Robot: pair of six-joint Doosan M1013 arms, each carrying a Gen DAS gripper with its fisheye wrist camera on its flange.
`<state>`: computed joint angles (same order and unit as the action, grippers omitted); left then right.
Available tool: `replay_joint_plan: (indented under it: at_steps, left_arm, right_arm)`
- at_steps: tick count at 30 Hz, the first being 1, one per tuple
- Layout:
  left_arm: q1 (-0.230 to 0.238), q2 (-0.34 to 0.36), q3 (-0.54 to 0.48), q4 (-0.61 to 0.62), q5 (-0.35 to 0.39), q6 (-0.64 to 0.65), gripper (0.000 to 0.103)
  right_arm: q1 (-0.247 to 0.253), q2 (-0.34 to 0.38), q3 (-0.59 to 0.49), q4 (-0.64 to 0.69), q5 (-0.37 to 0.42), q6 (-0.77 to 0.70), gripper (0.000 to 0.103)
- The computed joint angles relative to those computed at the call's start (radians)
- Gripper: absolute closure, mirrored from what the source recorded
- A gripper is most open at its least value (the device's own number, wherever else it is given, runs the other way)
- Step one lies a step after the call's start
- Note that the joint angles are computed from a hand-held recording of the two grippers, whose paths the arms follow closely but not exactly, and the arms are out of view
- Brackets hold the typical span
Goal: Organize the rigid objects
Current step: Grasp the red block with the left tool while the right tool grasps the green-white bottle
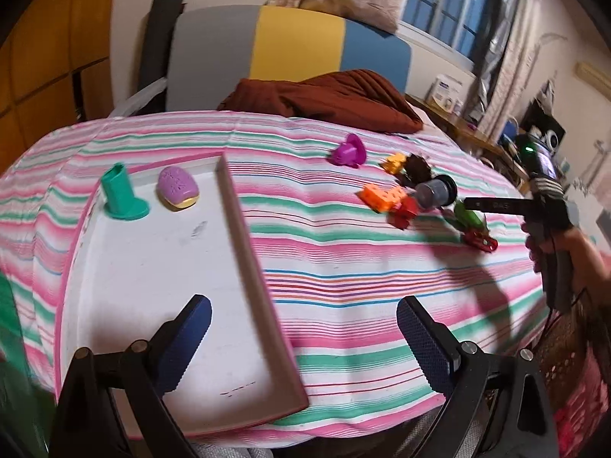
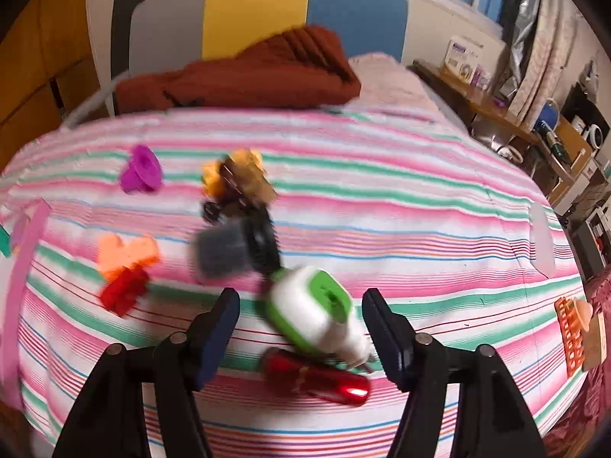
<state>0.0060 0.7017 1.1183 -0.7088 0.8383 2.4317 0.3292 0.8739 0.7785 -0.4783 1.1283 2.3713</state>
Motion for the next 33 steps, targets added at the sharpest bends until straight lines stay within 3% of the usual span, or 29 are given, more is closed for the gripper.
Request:
replay_joint_plan:
  at_steps: [2,8,10,17,19,23,25,30,33]
  left_arm:
    - [-0.009,-0.004,0.004,0.01,-0.004,0.017,0.005]
    - [-0.032,0.002,-0.001,0.05,-0.002,0.03,0.005]
    - [-0.038,0.006,-0.007,0.054,0.003,0.026,0.005]
    - [-0.064,0.035,-0.058,0.071,0.049,-0.016,0.005]
    - [-0.072,0.039,-0.065,0.072,0.053,-0.02,0.005]
    - [-0.086,0.044,-0.071,0.074,0.054,-0.014,0.005]
    - [-0.092,0.049,-0.078,0.082,0.06,-0.023,0.005]
    - [-0.106,0.062,-0.091,0.114,0.058,-0.045,0.005]
    - [-0.113,0.07,-0.101,0.124,0.055,-0.056,0.005]
  right_arm:
    - [-0.006,0.019,-0.021,0.005,0.041,-0.042,0.034]
    - [-0.02,0.023,-0.003,0.037,0.024,-0.065,0.04]
    - [-0.034,0.0,0.035,0.083,-0.04,-0.037,0.047]
    - [-0.128,-0.132,0.298,0.439,-0.425,0.148,0.047]
    - [-0.144,-0.157,0.357,0.488,-0.502,0.22,0.045]
    - [-0.127,-0.174,0.363,0.257,-0.416,0.477,0.039]
    - [-0.117,-0.174,0.351,0.184,-0.376,0.519,0.039]
    - [-0.107,-0.131,0.265,0.208,-0.252,0.388,0.037]
    - [-0.087,-0.097,0.198,0.176,-0.128,0.317,0.037]
